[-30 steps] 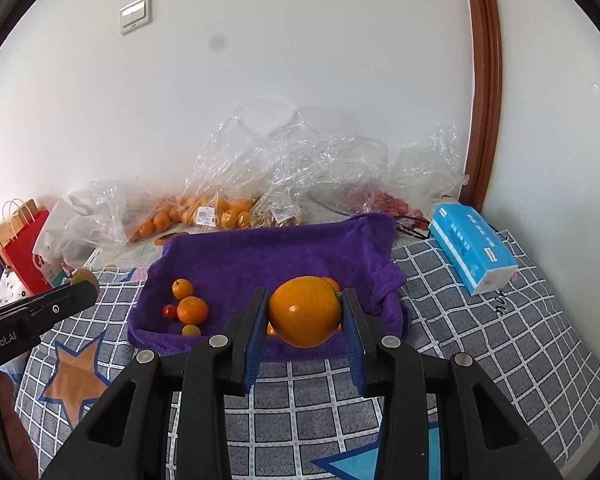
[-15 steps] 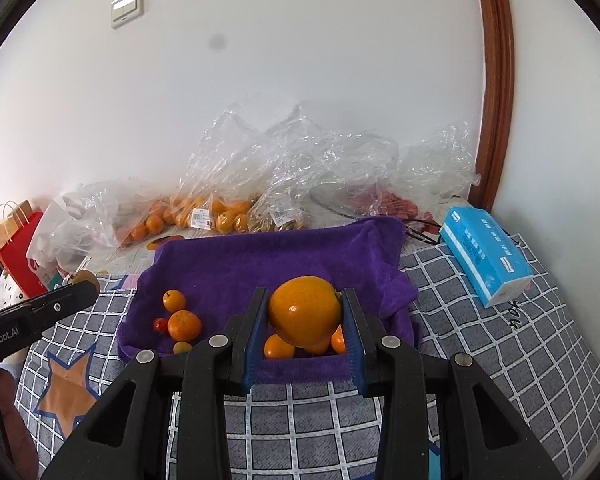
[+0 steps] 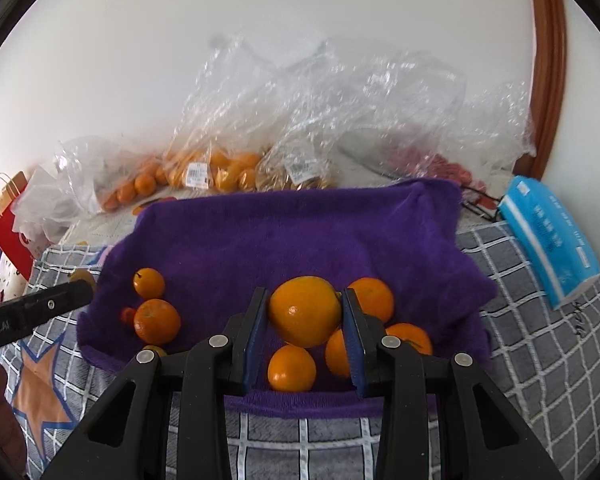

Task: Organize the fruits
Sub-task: 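Lower both fruits onto the towel and open both tools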

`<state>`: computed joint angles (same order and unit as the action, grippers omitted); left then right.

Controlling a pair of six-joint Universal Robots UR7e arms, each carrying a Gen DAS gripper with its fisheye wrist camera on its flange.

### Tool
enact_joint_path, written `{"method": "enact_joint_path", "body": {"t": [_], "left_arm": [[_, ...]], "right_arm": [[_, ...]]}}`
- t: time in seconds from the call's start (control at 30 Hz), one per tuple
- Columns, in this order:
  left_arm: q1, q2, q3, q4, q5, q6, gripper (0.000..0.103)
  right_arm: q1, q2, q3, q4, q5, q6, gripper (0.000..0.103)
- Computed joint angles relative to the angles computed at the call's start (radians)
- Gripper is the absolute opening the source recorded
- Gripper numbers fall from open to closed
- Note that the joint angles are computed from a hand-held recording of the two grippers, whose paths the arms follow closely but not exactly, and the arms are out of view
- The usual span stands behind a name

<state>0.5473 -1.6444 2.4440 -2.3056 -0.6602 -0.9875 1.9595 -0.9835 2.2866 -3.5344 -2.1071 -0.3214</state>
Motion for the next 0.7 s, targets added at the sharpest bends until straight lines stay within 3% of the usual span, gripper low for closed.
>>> {"method": "enact_joint_path", "body": {"t": [0.47,0.6,0.7], "left_arm": [[0.037,0.046,0.011,-0.035,-0.034,0.007,0.026],[0.033,0.043,0.021,-0.044,-0.031,0.002,0.026],[0.002,0.025,0.013,0.038,-0.018,-0.051,0.029]], "right_arm": [[-0.036,0.060,-0.012,0.013,0.018,0.004,0.036],[-0.011,0.037,0.011,-0.006,-0.007,0.008,0.046],[0.018,0.000,0.048,-0.033,-0.033,0.024,0.048]]}}
